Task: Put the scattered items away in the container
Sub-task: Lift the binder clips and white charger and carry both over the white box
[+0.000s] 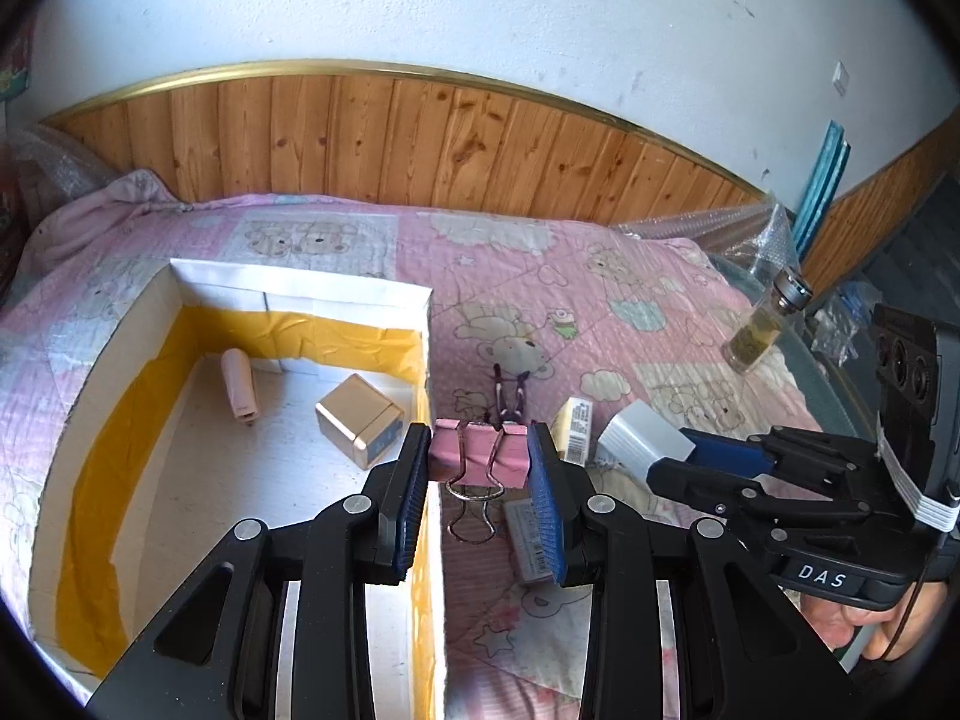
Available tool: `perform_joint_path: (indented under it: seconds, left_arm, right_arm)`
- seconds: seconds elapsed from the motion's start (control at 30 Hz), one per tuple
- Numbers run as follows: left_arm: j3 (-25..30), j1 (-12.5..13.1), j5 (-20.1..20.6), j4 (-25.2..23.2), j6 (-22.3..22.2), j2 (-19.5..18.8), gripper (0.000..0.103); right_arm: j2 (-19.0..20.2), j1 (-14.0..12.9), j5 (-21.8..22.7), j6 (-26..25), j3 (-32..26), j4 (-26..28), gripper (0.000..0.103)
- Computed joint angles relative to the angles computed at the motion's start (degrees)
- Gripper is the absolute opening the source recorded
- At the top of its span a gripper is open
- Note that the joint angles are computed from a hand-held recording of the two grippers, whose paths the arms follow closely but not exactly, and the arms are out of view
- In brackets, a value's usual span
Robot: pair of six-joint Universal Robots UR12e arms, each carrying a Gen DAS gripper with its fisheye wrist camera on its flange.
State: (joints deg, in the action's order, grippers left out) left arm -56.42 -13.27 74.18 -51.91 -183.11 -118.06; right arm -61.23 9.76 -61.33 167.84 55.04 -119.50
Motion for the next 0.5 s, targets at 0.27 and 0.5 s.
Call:
perform_joint_path:
  seconds: [0.27, 0.5]
  left_arm:
    - [-0.1, 1.1, 0.1, 0.9, -1.5, 0.2, 0.033]
    - [0.1, 2.5, 0.3, 0.7, -4.1, 0.2, 0.033]
  right_arm:
    - [-0.1, 0.4, 0.3, 0.4, -0.2, -1.3, 0.033]
    - [-0.2, 0.8, 1.2, 0.2, -0.9, -2.2, 0.033]
